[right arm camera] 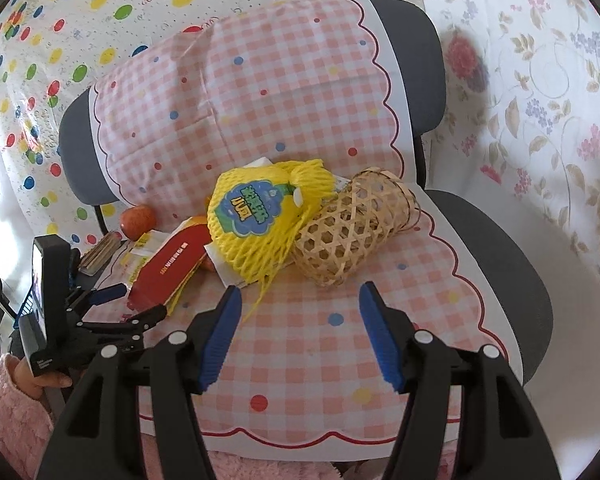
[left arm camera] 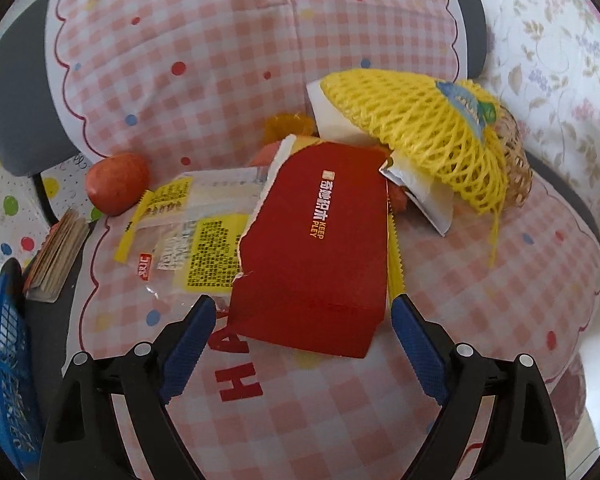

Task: Collect trash
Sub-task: 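Grasp the red box with the left tool, then lift the red box with the left tool while the right tool grasps the yellow-edged wrapper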

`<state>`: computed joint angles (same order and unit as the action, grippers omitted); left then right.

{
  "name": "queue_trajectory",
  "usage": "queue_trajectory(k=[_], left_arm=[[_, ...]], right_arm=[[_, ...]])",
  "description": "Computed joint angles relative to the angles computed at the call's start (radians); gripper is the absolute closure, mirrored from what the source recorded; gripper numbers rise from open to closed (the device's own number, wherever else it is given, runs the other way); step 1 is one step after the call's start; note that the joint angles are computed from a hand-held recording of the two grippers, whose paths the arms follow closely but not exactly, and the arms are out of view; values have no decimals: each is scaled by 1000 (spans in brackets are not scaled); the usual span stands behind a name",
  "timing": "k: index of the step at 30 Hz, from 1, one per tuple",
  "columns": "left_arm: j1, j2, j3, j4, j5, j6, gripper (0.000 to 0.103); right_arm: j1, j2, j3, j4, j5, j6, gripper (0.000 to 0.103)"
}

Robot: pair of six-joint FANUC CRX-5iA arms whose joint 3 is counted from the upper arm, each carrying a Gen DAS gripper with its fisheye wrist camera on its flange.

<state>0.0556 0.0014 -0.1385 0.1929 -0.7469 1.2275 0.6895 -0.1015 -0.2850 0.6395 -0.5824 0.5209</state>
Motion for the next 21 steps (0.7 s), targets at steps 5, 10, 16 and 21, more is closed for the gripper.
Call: queue_trajectory(k=[5,10,16,21], left_arm=[[11,21,-6,55,8,-73,15],[20,-3,-37,95,42,-86,26],[44,-104,-124,207,155,-111,27],[80,-210,-172,260,211,-110,27]], right_arm=[[-2,1,2,-3,-1,4,42],[4,-10,-10,15,-4,-3,42],[16,-35,-36,50,-9,-38,42],[27,-50,-52,71,-3,-54,42]])
